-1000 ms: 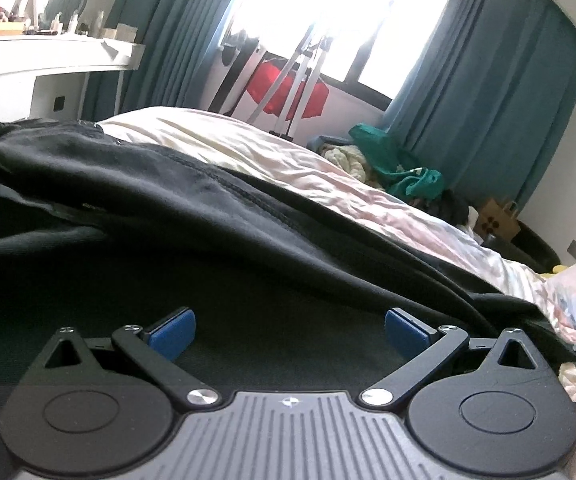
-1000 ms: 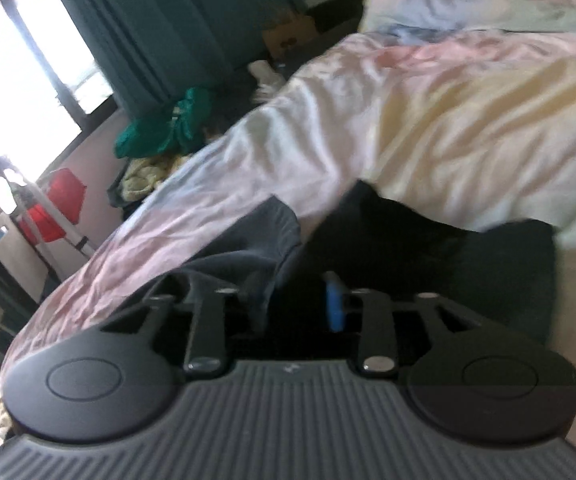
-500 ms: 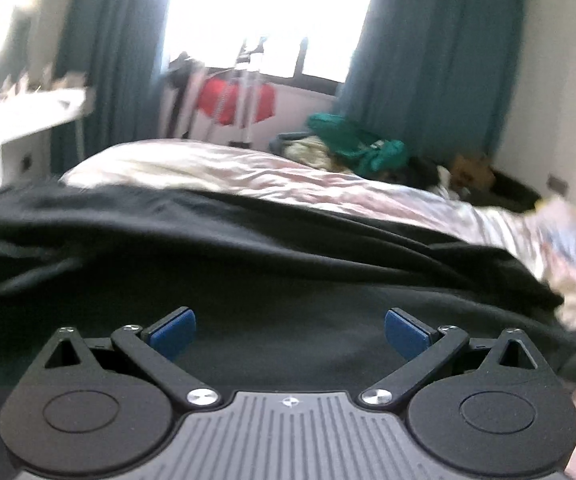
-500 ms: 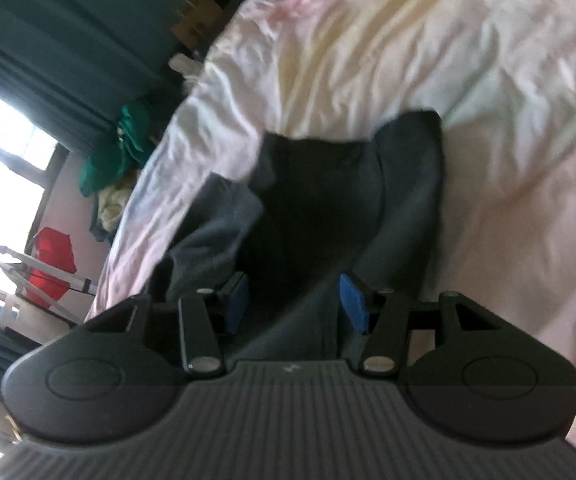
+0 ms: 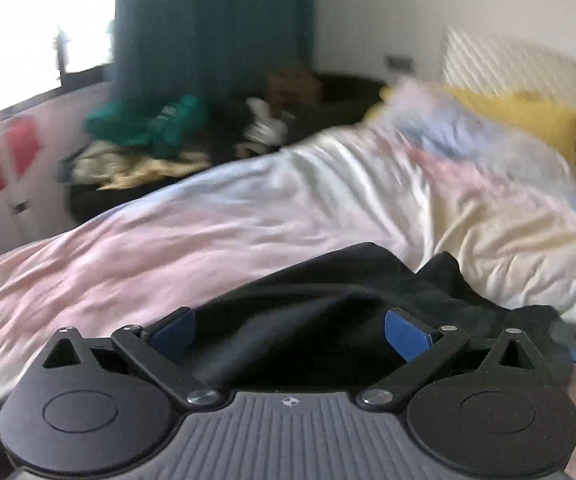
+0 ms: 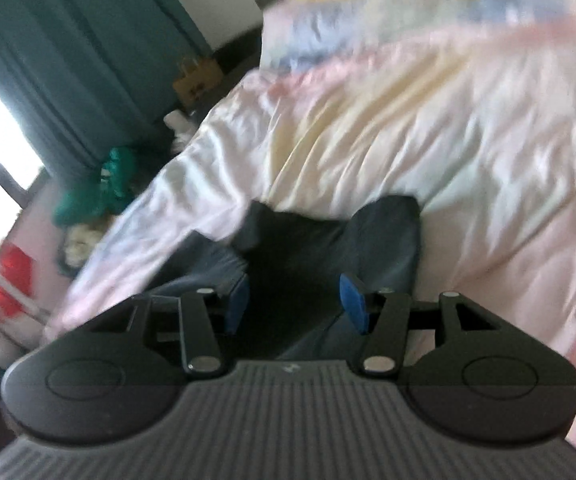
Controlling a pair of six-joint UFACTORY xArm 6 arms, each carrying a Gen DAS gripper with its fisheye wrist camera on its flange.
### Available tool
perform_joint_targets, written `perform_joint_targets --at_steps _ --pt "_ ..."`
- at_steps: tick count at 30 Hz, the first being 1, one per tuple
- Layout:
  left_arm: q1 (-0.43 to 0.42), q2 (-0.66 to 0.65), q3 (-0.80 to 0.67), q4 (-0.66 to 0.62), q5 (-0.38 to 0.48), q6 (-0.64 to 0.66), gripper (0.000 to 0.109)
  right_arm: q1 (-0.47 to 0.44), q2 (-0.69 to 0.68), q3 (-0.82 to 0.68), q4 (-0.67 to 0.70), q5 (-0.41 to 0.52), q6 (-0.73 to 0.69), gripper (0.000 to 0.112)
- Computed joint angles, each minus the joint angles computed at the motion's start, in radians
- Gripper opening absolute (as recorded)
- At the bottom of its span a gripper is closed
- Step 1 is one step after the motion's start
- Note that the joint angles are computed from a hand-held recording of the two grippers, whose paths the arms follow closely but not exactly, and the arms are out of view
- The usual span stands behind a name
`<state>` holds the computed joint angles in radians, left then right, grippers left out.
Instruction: Fold clothes
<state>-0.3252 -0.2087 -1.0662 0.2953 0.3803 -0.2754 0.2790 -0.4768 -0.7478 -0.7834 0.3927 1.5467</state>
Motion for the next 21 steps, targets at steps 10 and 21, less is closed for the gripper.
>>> perform_joint_targets --at_steps 10,21 --pt "-0.031 0.736 -0.812 -0.232 0.268 0.589 0.086 -0.018 0.142 -0.063 -0.217 -0.069 0.202 0.054" --pt "-0.054 0.961 -1.208 -0.27 0.529 0.678 0.007 -0.059 0.179 -0.045 -0.228 -0.18 0.354 0.054"
